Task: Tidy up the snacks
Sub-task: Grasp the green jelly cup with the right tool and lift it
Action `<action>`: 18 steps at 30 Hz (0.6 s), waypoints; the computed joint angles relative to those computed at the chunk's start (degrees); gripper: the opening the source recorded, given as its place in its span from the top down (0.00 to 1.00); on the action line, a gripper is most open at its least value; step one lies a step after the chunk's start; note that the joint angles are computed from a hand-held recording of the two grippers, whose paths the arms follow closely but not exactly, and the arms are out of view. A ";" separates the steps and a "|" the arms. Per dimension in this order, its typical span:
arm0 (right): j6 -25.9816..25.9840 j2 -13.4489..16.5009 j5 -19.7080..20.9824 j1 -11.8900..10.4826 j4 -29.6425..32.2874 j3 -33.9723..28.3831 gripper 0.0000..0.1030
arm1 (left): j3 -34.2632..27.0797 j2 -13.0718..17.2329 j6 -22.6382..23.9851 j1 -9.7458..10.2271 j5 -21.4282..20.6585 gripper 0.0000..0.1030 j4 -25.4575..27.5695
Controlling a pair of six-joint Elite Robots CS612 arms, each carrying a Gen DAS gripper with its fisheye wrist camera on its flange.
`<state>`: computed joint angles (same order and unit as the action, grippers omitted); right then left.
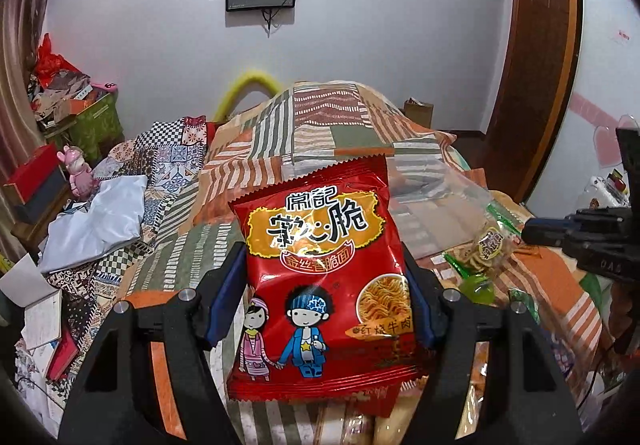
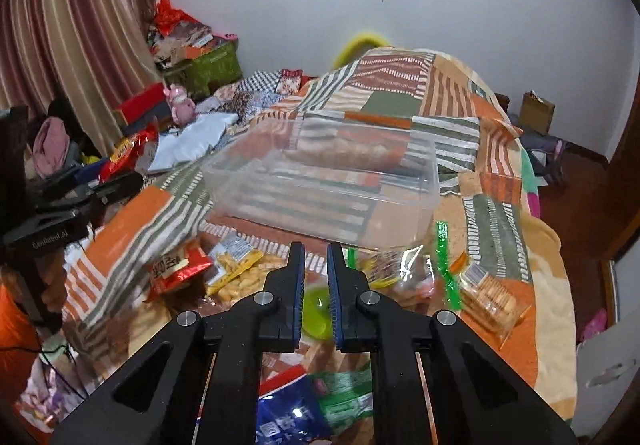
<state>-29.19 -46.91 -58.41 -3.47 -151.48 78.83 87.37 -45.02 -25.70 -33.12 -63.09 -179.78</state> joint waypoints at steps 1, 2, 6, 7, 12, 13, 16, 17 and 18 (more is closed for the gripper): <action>-0.37 0.25 -0.52 0.09 1.15 -0.38 0.89 | -0.05 0.06 -0.09 0.02 -0.12 0.32 0.03; -1.27 0.46 -0.93 0.17 3.28 -0.81 0.88 | -0.11 0.15 -0.26 0.06 -0.28 0.32 0.21; -3.84 0.21 -1.99 0.21 4.63 0.63 0.61 | 0.07 0.32 -1.10 0.28 -1.64 0.32 1.07; -4.60 0.29 -2.56 0.43 4.55 0.80 0.58 | 0.11 0.34 -1.31 0.36 -2.04 0.32 1.32; -8.85 1.31 -6.16 1.66 7.18 -0.37 0.57 | 0.63 0.42 -1.73 0.41 -3.22 0.32 2.42; -9.16 1.82 -7.14 1.90 8.09 -1.07 0.57 | 0.66 0.48 -1.69 0.38 -3.13 0.32 2.42; -9.71 3.13 -9.38 2.30 10.74 -2.92 0.57 | 0.96 0.49 -1.54 0.35 -3.18 0.32 2.24; -10.01 3.48 -10.13 2.47 11.48 -3.39 0.57 | 0.95 0.52 -1.57 0.35 -3.30 0.32 2.18; -10.50 3.81 -10.83 2.60 12.19 -3.81 0.57 | 0.93 0.57 -1.57 0.38 -3.41 0.32 2.06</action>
